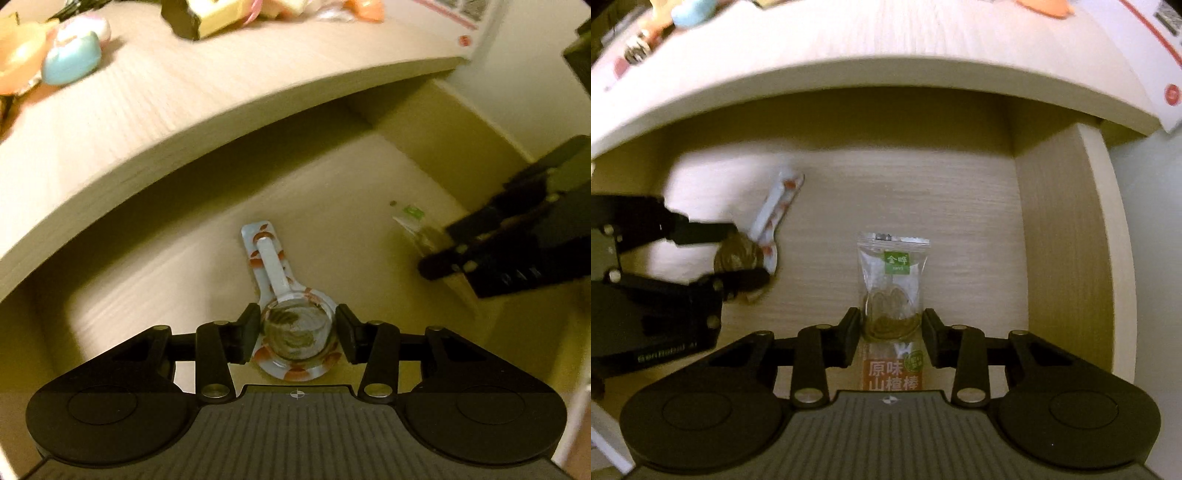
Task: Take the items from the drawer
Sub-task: 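Lift both items out and set them on the desk beside the toys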
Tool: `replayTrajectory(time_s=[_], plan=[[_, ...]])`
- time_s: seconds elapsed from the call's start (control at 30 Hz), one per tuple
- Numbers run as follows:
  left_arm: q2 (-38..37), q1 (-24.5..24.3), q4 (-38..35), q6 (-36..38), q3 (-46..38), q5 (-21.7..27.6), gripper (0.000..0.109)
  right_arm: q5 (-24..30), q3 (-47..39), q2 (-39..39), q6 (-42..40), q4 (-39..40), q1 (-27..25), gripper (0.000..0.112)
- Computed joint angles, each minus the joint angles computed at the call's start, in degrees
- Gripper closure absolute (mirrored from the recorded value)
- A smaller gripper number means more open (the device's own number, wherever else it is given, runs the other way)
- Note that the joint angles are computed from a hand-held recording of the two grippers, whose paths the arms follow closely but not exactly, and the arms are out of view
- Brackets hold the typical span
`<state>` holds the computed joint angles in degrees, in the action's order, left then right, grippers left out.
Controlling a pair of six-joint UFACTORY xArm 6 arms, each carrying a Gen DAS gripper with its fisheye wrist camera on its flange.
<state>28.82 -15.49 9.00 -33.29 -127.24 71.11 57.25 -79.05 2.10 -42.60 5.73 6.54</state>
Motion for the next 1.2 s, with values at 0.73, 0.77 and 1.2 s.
replayTrajectory(time_s=[0.73, 0.77, 1.2], plan=[[-12.54, 4.38, 18.76, -2.77, 3.54, -7.24, 0.060, -2.58, -17.53, -0.77, -3.24, 23.90, 9.22, 0.077], [-12.99, 4.26, 19.06, -3.68, 4.69, -7.00, 0.060, -3.79, -16.43, -0.66, -3.76, 23.26, 10.10, 0.077], [-17.12, 7.65, 19.78, -8.24, 14.82, -9.08, 0.059, -12.15, -16.99, 8.22, -5.00, 15.45, 16.43, 0.079]])
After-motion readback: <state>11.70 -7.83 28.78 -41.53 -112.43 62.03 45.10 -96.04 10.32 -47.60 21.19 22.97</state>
